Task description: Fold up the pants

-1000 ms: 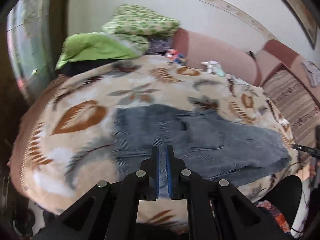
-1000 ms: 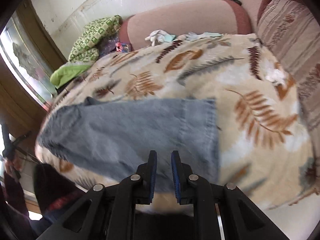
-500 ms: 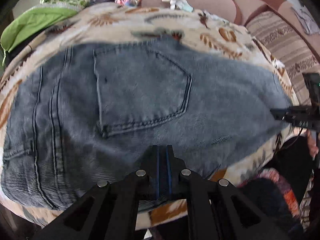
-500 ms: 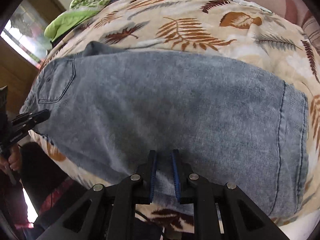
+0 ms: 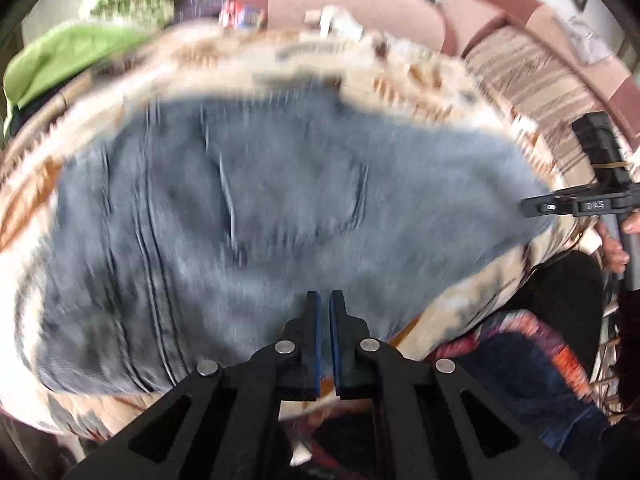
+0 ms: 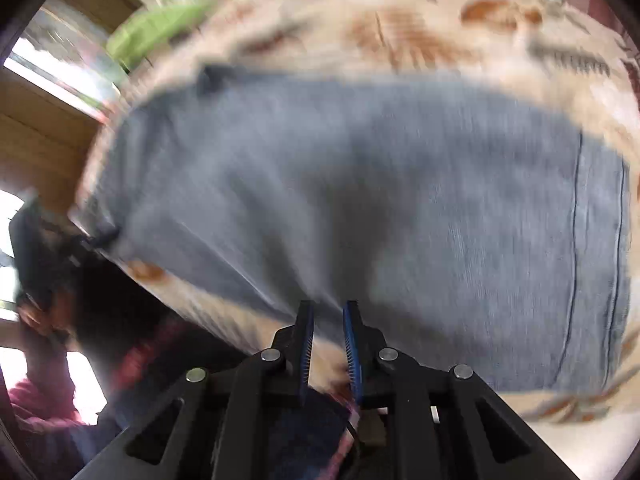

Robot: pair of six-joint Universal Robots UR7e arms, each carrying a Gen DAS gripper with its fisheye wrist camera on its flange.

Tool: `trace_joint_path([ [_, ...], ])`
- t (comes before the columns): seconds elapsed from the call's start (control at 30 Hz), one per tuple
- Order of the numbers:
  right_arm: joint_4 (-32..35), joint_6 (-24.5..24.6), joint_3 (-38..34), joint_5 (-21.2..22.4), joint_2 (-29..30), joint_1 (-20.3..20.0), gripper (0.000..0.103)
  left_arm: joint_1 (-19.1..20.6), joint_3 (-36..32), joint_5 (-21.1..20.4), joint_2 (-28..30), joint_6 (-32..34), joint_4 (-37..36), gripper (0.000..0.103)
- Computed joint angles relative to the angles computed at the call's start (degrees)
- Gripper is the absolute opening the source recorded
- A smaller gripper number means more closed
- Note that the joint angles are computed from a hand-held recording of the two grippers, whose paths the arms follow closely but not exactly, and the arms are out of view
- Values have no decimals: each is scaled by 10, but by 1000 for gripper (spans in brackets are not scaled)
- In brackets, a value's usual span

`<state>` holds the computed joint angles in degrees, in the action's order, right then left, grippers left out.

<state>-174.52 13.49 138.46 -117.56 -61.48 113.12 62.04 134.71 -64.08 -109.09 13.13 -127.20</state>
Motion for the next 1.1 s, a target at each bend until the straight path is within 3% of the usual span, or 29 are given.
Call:
trace_joint_path([
  [0.13,-89,-48,-34,7,30,14,18,-27,12,-72,-10,3,-77,12],
  [0.23,-115,-55,-78,36,71,2,18,-42,30,-76,27,-8,-115,14],
  [0.4,-79,-56,-155,66,136,-5,18,-28,46,-94,91,-26,-147,14],
  [0.53,-43,-53,-205,37,179,-12,19,-6,39,-92,121,-51,-134,14],
  [0.67,-89,-74,-228,52,210,-33,17,16,38,-114,130,-57,-138,14],
  [0.77,-117,-89,-251,30,232,-34,17,28,38,-144,128,-43,-140,28],
  [0.8,-129,-92,-261,21,243,-34,17,28,41,-152,126,-36,-140,37],
  [0.83,-136,-91,-264,29,246,-38,17,34,46,-176,125,-24,-157,47],
  [0.93,-133,-78,-257,60,231,-47,17,23,67,-190,113,6,-174,69],
  [1.03,-168,-90,-242,66,225,-45,18,-4,89,-166,99,14,-189,73],
  [1.1,-154,-94,-235,93,215,-46,18,-17,96,-156,89,8,-188,73],
])
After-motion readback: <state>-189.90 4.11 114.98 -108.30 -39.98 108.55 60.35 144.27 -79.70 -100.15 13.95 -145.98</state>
